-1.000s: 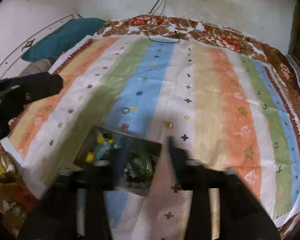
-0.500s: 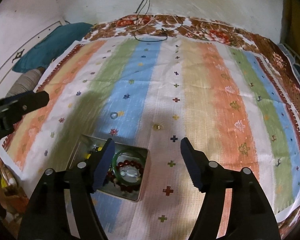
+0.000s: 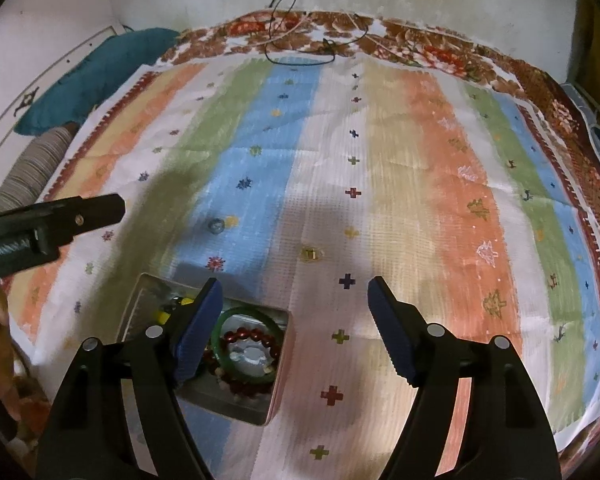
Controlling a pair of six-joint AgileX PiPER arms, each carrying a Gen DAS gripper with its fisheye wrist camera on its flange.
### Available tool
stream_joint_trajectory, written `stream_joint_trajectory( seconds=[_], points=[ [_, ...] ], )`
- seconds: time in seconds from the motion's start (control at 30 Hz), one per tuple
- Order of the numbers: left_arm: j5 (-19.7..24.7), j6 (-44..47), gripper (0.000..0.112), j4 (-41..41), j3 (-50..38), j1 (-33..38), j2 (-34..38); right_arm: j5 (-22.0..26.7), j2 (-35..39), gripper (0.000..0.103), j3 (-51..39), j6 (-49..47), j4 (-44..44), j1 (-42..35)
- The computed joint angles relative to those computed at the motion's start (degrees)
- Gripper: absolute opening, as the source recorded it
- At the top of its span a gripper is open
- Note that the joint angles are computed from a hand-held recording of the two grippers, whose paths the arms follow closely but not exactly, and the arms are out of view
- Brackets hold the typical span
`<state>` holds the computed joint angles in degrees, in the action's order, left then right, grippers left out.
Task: Organize jewelry
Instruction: 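Move both open tools forward toward the gold charm and silver ring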
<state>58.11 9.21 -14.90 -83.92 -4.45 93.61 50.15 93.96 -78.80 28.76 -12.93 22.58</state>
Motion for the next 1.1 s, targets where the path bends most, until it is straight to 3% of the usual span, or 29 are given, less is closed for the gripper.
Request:
stream_joint_trajectory(
  seconds=[1.1],
  points=[
    [1.9,-4.6,0.069,8.6,-11.7,-5.6,15.4,4.4,15.5,0.075,-12.6,-7.9,5.3,-4.6]
  ],
)
